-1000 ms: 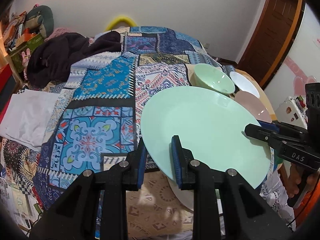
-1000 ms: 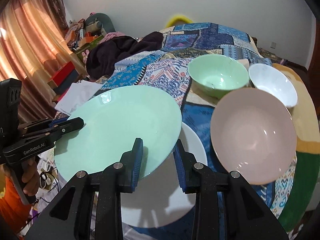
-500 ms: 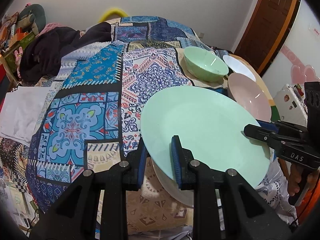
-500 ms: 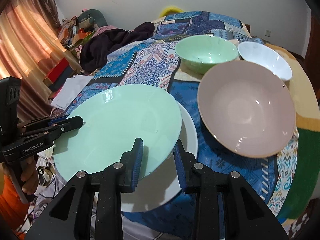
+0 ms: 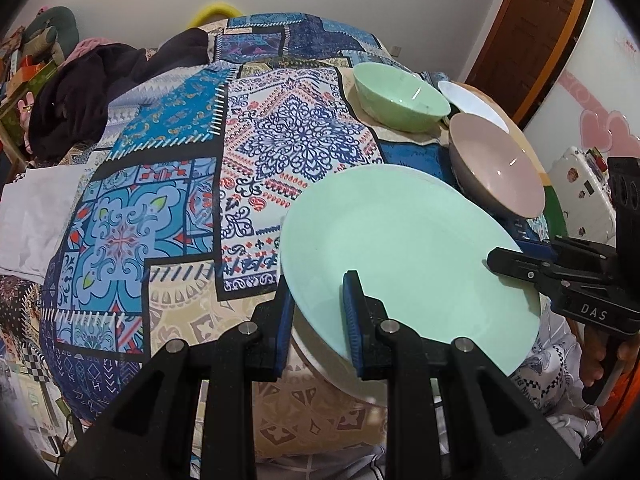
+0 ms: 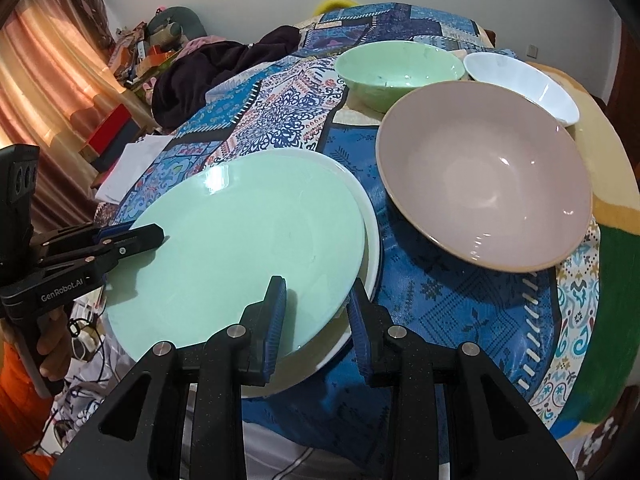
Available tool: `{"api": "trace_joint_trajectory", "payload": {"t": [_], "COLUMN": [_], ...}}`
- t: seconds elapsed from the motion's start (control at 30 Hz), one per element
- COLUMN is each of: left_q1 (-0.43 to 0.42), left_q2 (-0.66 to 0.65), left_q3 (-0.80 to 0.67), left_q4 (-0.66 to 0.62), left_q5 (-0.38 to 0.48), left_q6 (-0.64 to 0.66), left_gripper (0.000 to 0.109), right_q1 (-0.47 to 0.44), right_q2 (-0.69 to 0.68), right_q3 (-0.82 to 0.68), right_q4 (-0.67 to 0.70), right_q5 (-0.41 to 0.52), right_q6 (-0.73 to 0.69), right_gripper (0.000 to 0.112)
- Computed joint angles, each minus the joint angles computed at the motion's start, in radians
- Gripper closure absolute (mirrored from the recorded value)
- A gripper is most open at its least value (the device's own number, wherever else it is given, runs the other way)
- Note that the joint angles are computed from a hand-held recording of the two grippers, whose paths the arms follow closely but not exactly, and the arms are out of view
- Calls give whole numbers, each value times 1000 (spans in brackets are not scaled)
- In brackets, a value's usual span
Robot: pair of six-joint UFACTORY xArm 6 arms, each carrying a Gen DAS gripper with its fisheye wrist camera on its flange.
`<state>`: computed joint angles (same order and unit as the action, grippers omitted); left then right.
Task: Organize plates and bowls
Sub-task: 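Carry the mint green plate over the white plate and lower it on top, then open both grippers and release the mint green plate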
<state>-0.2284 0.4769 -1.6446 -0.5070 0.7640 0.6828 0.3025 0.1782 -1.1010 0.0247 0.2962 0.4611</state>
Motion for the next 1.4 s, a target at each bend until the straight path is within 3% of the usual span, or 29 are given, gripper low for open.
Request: {"api": "trace_joint_trajectory", "payload": {"t": [1.03, 1.13, 1.23, 1.4], "left_q1": [18, 19, 16, 19], "left_q2": [58, 56, 35, 29], "left_q3": [-79, -80, -50, -52], "left_q4": [-8, 2, 18, 5], "left_q5": [120, 124, 77, 66], "left_q6": [-10, -16, -18, -8], "left_gripper": [84, 84, 81, 77], "right_q1": [2, -5, -5, -8], "right_q2": [-8, -11, -14, -26], "right_q3": [21, 19, 20, 26], "right_q4": [59, -56, -19, -87], "right_q5": [-34, -27, -24, -19], "right_q6": [-20, 77, 44, 99], "right_gripper": [84, 82, 82, 82]}}
